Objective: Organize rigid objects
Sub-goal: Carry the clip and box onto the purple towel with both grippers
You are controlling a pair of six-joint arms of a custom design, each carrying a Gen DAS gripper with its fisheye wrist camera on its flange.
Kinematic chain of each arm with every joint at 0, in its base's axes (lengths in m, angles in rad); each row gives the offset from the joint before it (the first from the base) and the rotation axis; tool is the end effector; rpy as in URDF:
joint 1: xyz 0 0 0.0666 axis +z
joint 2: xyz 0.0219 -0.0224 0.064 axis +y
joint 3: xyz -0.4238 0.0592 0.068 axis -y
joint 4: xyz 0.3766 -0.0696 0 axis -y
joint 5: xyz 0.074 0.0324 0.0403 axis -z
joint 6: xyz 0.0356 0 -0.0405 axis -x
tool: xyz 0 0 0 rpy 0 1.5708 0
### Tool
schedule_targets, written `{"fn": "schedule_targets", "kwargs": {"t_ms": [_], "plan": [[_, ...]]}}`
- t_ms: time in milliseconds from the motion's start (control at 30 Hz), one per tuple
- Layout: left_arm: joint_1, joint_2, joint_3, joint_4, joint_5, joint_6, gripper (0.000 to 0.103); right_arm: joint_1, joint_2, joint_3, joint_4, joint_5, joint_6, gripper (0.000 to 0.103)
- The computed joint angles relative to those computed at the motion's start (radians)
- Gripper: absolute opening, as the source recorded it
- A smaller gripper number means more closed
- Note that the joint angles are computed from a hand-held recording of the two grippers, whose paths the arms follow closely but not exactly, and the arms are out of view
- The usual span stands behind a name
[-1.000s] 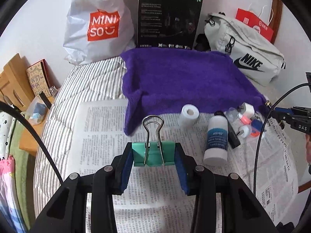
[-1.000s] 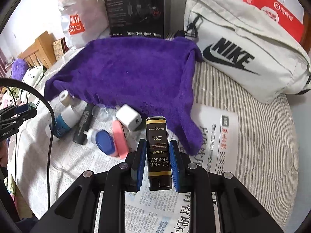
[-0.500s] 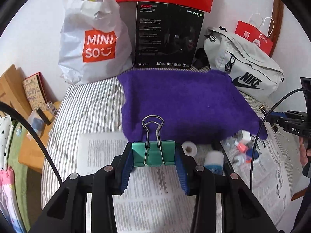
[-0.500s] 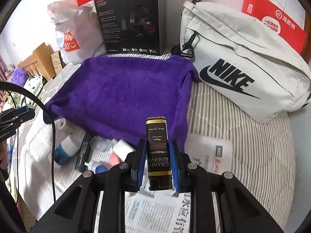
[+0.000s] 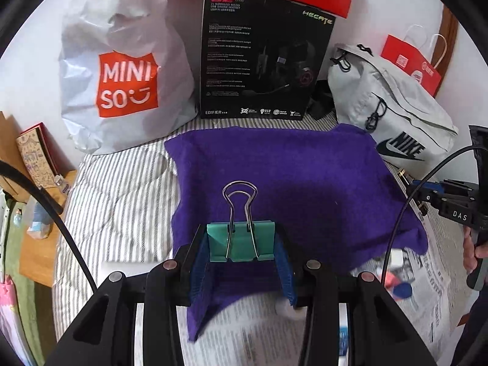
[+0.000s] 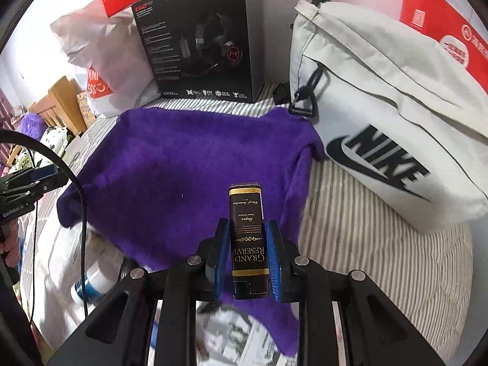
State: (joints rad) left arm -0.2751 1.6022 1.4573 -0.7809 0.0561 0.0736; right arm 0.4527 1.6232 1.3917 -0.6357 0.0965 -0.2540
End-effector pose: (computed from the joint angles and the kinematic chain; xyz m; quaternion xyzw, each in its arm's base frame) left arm 0.5205 -0.1494 0.4100 0.1042 0.9424 -0.0812 0.3074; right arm 0.4956 0.2368 0.3803 -0.0765 0.9347 0.0766 0.3386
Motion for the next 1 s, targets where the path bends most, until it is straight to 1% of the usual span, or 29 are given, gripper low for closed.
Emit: {"fn": "schedule_targets", "kwargs": {"t_ms": [267,367,433,500,567,633,700,800,1000], "plan": [[0.006,0.108,0.098,-0.014,0.018,0.007,0.039,-0.032,0.098,0.103,-0.019,-0.019,0.019,0.024],[0.003,0.146,0.130,-0.004,0.014,0.002,0.039,-0.040,0.132,0.135,-0.022,-0.024,0.028,0.024],[0.004,0.181,0.164,-0.020,0.023,0.011,0.039,-0.044,0.154,0.154,-0.025,-0.028,0.030,0.024],[0.005,0.207,0.187,-0.021,0.033,0.011,0.039,-0.049,0.176,0.174,-0.034,-0.035,0.024,0.024],[0.003,0.239,0.216,-0.030,0.018,0.012,0.039,-0.052,0.204,0.202,-0.047,-0.027,0.027,0.024],[0.006,0.263,0.237,-0.038,0.024,0.020,0.039,-0.054,0.224,0.222,-0.056,-0.017,0.029,0.024],[0.008,0.274,0.247,-0.041,0.028,0.020,0.039,-0.058,0.241,0.241,-0.064,-0.032,0.026,0.024],[0.006,0.295,0.270,-0.055,0.005,0.017,0.039,-0.057,0.262,0.266,-0.076,-0.029,0.036,0.024],[0.002,0.317,0.300,-0.084,-0.004,0.002,0.039,-0.053,0.283,0.305,-0.116,-0.017,0.050,0.025]]}}
